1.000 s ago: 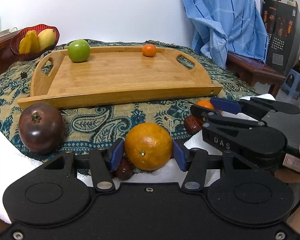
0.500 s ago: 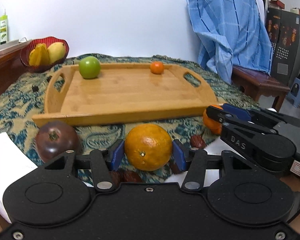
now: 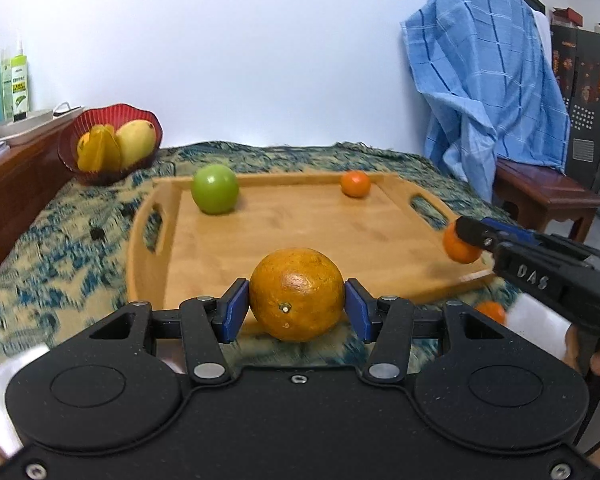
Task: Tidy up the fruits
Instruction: 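Lift and carry the orange in the left tool while the right tool carries the tangerine to the tray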
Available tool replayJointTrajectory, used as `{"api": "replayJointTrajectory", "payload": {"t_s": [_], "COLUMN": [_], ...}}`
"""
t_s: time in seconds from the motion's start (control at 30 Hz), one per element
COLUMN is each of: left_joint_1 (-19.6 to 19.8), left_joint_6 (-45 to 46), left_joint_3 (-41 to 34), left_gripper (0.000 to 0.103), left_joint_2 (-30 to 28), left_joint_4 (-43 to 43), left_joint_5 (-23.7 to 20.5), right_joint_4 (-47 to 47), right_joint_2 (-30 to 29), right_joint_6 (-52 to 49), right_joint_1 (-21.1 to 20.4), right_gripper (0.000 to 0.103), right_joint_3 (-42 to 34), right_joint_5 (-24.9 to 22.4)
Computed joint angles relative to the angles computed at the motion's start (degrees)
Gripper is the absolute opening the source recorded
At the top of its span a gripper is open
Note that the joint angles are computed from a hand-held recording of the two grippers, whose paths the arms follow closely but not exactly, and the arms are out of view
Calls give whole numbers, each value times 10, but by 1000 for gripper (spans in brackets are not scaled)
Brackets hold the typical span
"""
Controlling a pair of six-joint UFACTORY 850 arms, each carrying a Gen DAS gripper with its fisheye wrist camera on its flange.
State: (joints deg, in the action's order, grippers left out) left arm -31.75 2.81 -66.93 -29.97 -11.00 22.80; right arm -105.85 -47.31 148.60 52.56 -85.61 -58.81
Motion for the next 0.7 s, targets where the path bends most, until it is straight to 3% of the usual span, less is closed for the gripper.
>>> {"api": "replayJointTrajectory", "payload": {"t_s": [0.17,0.4,0.7], "left_joint_1": [23,47,66], "left_joint_6": [-23,-51,-135], "left_joint_3": [-67,-180,-336], "left_gripper": [50,49,49], "left_joint_2": [-35,-111,-216], "left_joint_4": [25,55,121], "left_joint_5": [-34,-88,-177], "right_joint_4": [-12,-40,2], "right_joint_2": [-13,-29,-80], "right_joint_6": [-14,55,38], "right_joint_1": [-30,-86,-126], "right_gripper": [31,31,31], "right_joint_3": [-34,-77,-163], "right_joint_5": [22,123,202]}}
